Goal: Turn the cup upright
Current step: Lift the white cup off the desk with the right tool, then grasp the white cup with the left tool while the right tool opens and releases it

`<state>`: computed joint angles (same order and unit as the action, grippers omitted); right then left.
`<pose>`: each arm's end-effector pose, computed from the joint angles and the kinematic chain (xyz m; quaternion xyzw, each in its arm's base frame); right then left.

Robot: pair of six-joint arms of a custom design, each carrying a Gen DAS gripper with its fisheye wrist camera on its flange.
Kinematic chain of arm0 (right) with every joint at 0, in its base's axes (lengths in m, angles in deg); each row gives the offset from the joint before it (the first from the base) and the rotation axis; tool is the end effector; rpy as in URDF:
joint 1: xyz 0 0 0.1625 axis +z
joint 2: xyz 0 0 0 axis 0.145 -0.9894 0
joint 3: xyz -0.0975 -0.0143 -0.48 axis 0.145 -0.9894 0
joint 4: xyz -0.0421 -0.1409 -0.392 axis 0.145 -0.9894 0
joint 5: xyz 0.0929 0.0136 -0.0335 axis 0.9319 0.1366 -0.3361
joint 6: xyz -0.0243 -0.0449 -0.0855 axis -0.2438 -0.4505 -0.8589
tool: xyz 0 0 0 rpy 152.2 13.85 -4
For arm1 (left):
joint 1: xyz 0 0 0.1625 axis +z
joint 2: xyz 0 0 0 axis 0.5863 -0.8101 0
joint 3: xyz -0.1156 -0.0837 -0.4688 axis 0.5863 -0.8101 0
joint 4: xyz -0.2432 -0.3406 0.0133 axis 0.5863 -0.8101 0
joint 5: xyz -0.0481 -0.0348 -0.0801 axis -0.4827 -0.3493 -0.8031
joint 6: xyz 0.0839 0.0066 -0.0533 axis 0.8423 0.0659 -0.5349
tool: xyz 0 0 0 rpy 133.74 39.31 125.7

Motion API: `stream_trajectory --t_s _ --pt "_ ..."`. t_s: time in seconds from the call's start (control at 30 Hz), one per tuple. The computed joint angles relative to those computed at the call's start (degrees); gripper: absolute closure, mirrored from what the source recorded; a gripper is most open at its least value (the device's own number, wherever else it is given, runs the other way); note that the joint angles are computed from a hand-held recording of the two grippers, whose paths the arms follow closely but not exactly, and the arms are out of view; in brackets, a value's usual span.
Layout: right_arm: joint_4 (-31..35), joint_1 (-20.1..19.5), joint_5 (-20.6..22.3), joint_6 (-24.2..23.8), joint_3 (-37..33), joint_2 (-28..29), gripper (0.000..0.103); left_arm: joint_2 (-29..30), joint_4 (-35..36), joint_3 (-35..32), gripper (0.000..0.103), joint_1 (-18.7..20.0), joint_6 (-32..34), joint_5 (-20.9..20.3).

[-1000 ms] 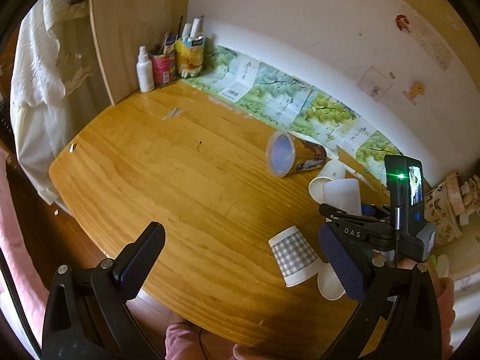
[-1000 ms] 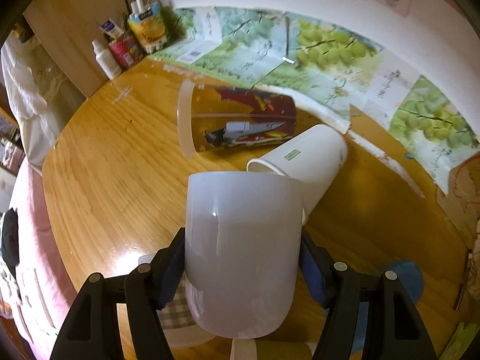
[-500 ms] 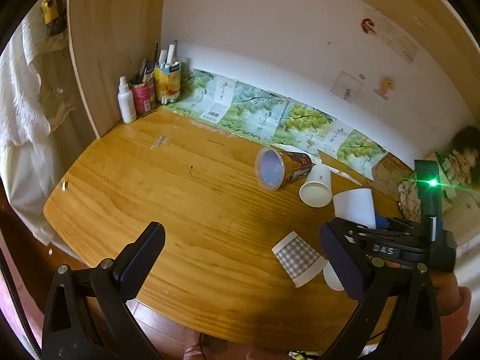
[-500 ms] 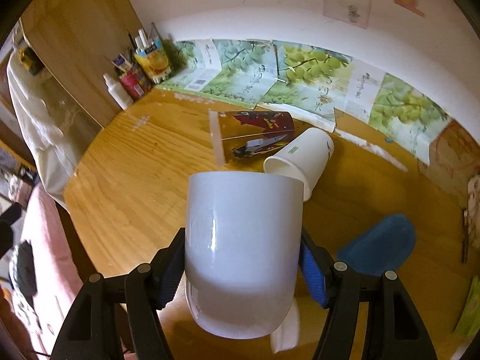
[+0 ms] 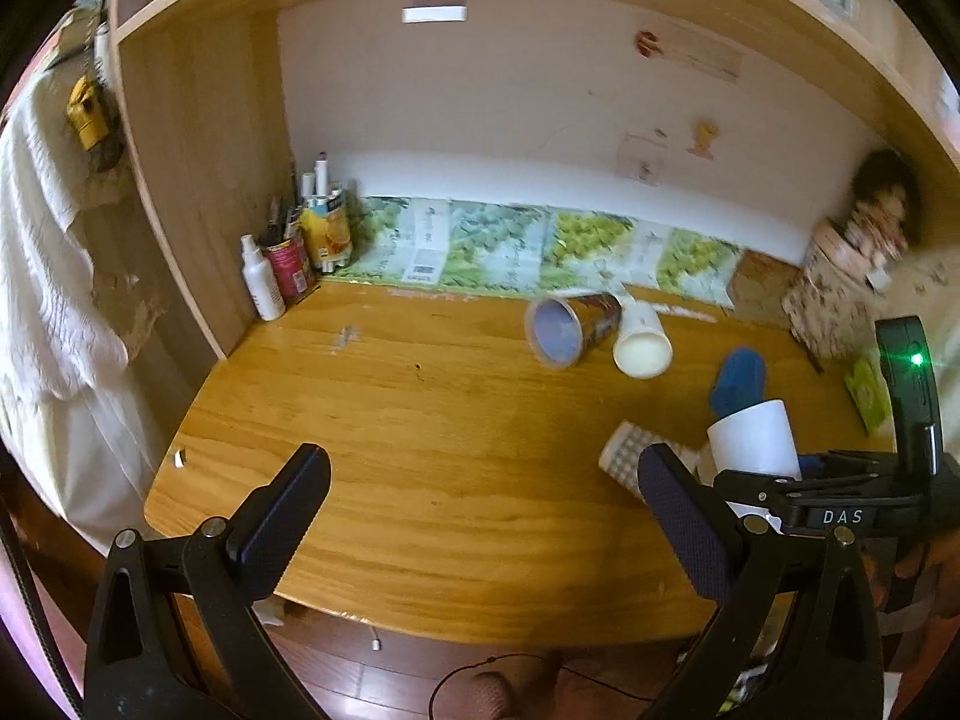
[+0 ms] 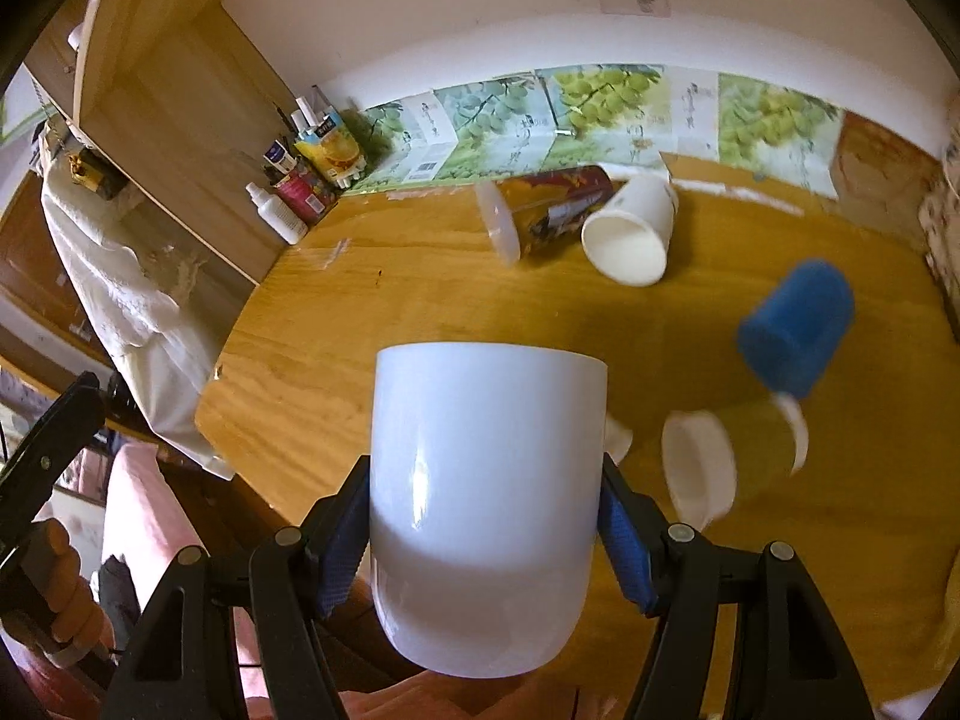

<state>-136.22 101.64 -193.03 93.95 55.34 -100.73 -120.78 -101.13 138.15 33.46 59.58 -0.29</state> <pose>0.3753 -0.8186 0.0799 -0.0355 -0.9326 0.2654 0.2421 -0.1321 -0.8518 0.3922 0.3426 0.8781 -0.2384 0.2340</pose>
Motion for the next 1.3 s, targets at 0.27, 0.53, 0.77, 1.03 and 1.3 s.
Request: stream_trajectory --t_s 0.27,0.53,0.77,1.03,1.3 --pt "-2.81 1.27 0.74 6.38 7.14 -0.83 0.034 -3.79 0.99 5.76 0.001 0.33 5.64 -2.49" --pt "-3.86 1.19 0.19 10.92 11.83 -0.99 0.034 -5.33 2.06 10.17 0.001 0.09 7.46 -3.24" --pt "-5.55 -0.57 1.10 12.42 14.54 -1.27 0.034 -4.00 7.80 10.48 0.001 -0.22 3.41 -1.88" --pt "-7.25 -2.70 0.46 10.63 14.34 -0.93 0.034 -1.52 12.17 8.77 0.001 -0.32 -2.48 -0.04" --pt "-7.55 -4.57 1.86 8.43 14.23 -1.22 0.033 0.61 11.76 6.93 0.001 -0.99 -2.51 0.72"
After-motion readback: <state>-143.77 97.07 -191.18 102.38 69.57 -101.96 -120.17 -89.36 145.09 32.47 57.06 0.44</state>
